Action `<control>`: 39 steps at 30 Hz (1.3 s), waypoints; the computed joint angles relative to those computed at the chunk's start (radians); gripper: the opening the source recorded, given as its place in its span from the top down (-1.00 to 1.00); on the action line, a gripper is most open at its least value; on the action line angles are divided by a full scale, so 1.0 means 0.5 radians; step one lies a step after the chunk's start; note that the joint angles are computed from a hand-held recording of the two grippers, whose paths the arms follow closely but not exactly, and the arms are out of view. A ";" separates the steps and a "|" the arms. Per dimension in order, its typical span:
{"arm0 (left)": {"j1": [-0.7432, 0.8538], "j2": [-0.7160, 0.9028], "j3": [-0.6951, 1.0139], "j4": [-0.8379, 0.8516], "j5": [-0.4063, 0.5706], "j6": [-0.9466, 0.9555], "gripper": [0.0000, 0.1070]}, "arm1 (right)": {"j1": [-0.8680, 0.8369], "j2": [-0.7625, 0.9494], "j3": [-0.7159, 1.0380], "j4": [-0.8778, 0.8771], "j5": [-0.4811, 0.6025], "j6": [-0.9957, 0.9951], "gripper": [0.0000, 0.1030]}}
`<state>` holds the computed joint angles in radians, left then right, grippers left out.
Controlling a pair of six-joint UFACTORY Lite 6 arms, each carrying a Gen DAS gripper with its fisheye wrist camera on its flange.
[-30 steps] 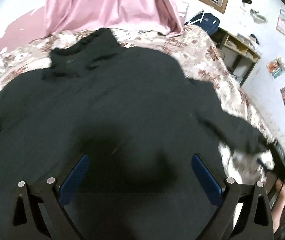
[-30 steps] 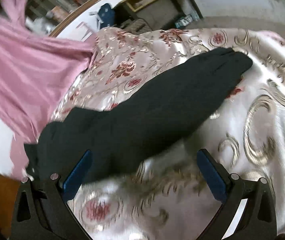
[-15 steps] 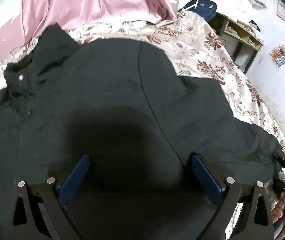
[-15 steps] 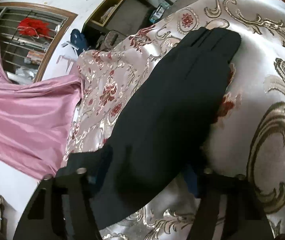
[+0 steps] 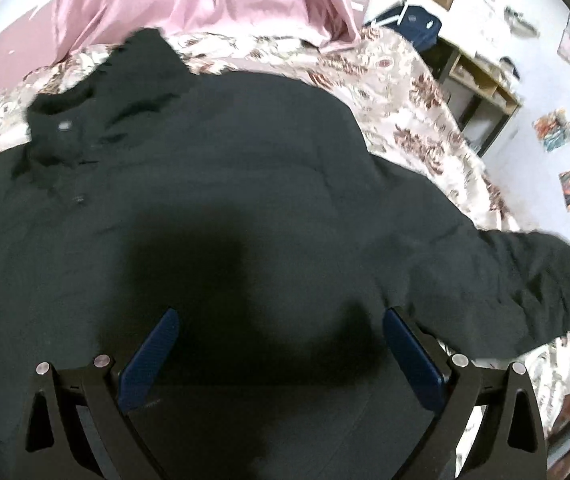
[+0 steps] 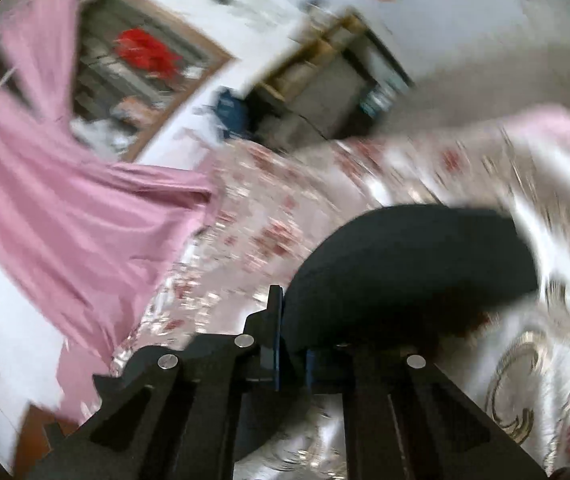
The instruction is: Fold large clothes
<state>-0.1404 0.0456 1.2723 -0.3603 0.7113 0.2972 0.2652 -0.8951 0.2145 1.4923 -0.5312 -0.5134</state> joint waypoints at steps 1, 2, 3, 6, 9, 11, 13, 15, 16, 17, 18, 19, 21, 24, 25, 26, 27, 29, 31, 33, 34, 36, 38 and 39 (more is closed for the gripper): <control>0.109 -0.059 -0.019 -0.065 0.063 0.117 -0.91 | 0.208 -0.006 0.090 0.143 -0.209 -0.209 0.84; 0.261 -0.130 -0.058 -0.172 0.135 0.298 -0.91 | 0.417 0.072 0.255 0.203 -0.372 -0.411 0.84; 0.431 -0.188 -0.074 -0.261 0.231 0.466 -0.91 | 0.626 0.194 0.407 0.230 -0.552 -0.528 0.84; 0.859 -0.229 -0.041 -0.436 0.484 0.817 -0.91 | 1.180 0.609 0.859 0.255 -1.055 -0.739 0.84; 1.358 -0.129 0.131 -0.574 0.810 1.110 -0.91 | 1.456 1.179 1.461 0.256 -1.181 -1.079 0.84; 1.613 -0.017 0.262 -0.642 0.966 1.245 -0.91 | 1.583 1.532 1.880 0.374 -1.242 -1.357 0.84; 1.840 0.117 0.403 -0.704 1.112 1.348 -0.91 | 1.634 1.937 2.298 0.426 -1.154 -1.736 0.84; 2.008 0.262 0.530 -0.758 1.211 1.409 -0.91 | 1.692 2.284 2.717 0.605 -1.156 -2.076 0.84; 2.059 0.319 0.566 -0.780 1.238 1.425 -0.91 | 1.704 2.434 2.898 0.683 -1.159 -2.194 0.84; 2.104 0.382 0.604 -0.801 1.267 1.436 -0.91 | 1.721 2.579 3.045 0.757 -1.167 -2.271 0.84; 2.141 0.440 0.620 -0.827 1.288 1.446 -0.91 | 1.714 2.734 3.204 0.841 -1.154 -2.374 0.83; 2.145 0.482 0.635 -0.842 1.292 1.435 -0.91 | 1.709 2.823 3.280 0.904 -1.145 -2.434 0.82; 2.159 0.608 0.630 -0.878 1.314 1.429 -0.91 | 1.655 3.037 3.475 1.118 -1.040 -2.643 0.72; 2.166 0.707 0.489 -0.912 1.322 1.457 -0.92 | 1.576 3.067 3.336 1.484 -0.762 -2.806 0.26; 2.153 0.739 0.419 -0.926 1.315 1.457 -0.92 | 1.550 3.074 3.292 1.612 -0.669 -2.868 0.09; 2.137 0.778 0.354 -0.936 1.303 1.449 -0.92 | 1.546 3.091 3.287 1.657 -0.653 -2.890 -0.03; 2.116 0.813 0.290 -0.944 1.275 1.432 -0.92 | 1.552 3.065 3.198 1.673 -0.611 -2.878 -0.10; 2.082 0.846 0.181 -0.965 1.212 1.420 -0.91 | 1.568 2.966 3.016 1.673 -0.520 -2.867 -0.29; 2.050 0.804 0.053 -0.985 1.186 1.465 -0.91 | 1.607 2.828 2.875 1.693 -0.488 -2.935 -0.31; 2.010 0.768 -0.027 -1.016 1.202 1.558 -0.91 | 1.622 2.681 2.737 1.673 -0.467 -2.928 -0.31; 1.994 0.758 -0.029 -1.028 1.235 1.572 -0.90 | 1.636 2.578 2.655 1.650 -0.458 -2.900 -0.31; 1.915 0.740 -0.094 -1.080 1.261 1.609 -0.90 | 1.630 2.396 2.479 1.490 -0.407 -2.718 -0.32; 1.833 0.717 -0.126 -1.125 1.265 1.567 -0.90 | 1.585 2.273 2.352 1.262 -0.383 -2.415 -0.34; 1.775 0.701 -0.144 -1.146 1.241 1.533 -0.89 | 1.566 2.182 2.253 1.190 -0.380 -2.270 -0.35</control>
